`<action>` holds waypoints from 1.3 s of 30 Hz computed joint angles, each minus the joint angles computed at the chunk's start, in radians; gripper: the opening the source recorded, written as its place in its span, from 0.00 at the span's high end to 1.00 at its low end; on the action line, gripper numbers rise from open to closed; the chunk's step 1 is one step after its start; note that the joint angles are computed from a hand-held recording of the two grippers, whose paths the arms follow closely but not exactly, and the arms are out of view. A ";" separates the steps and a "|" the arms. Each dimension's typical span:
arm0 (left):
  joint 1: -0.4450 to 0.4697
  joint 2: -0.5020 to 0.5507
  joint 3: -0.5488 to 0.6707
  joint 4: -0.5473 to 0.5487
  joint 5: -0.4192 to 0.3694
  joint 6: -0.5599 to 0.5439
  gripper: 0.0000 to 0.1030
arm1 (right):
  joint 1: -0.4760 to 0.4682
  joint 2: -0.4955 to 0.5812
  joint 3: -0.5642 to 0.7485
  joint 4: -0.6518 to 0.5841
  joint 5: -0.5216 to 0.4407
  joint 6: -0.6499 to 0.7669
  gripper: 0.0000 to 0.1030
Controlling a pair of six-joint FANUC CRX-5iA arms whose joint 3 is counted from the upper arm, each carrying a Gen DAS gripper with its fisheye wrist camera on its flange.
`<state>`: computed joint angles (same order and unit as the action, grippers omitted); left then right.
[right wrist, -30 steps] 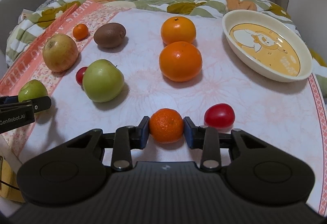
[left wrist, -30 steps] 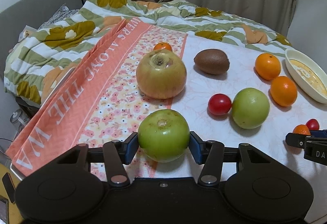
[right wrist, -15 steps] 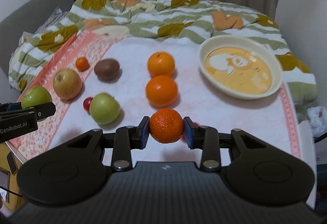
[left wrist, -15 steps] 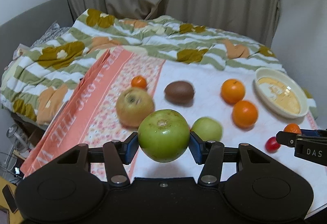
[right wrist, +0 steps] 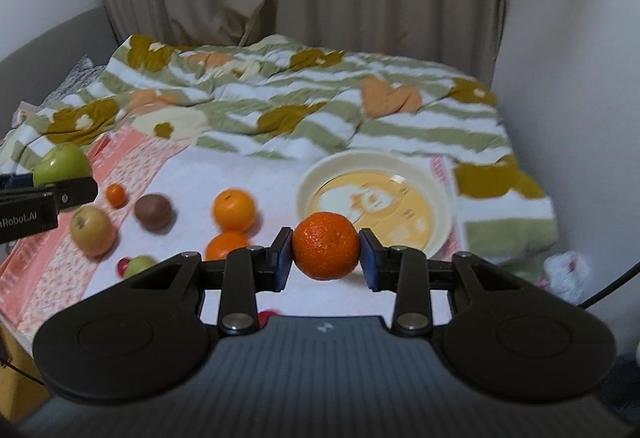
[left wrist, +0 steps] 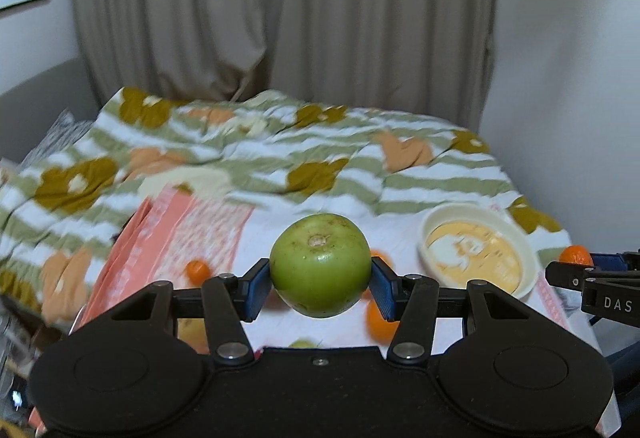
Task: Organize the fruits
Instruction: 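Carry the green apple and tangerine to the cream bowl with both tools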
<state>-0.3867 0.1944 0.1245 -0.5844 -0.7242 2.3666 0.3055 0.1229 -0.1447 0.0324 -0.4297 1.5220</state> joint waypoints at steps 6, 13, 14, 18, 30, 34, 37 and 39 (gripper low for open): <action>0.039 0.101 0.097 0.143 0.090 -0.205 0.45 | -0.055 0.083 0.141 -0.052 -0.079 0.068 0.51; 0.082 0.257 0.226 0.386 0.143 -0.520 0.45 | -0.088 0.207 0.287 -0.027 -0.134 0.017 0.51; 0.086 0.283 0.251 0.414 0.141 -0.559 0.45 | -0.093 0.225 0.308 -0.025 -0.141 0.008 0.51; 0.095 0.392 0.363 0.505 0.114 -0.681 0.45 | -0.107 0.293 0.383 -0.006 -0.164 -0.023 0.51; 0.098 0.700 0.718 0.640 -0.011 -0.926 0.45 | -0.131 0.463 0.558 0.059 -0.251 -0.140 0.51; 0.094 0.789 0.827 0.678 -0.078 -0.998 0.45 | -0.132 0.486 0.561 0.113 -0.254 -0.215 0.51; 0.091 0.836 0.880 0.703 -0.103 -1.041 0.45 | -0.134 0.494 0.558 0.138 -0.260 -0.260 0.51; 0.088 0.859 0.906 0.710 -0.106 -1.064 0.45 | -0.136 0.498 0.558 0.151 -0.263 -0.283 0.51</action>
<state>-0.2992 1.0535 1.0303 0.1252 -0.8300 1.3030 0.1698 0.6209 0.4130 0.1831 -0.6927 1.2385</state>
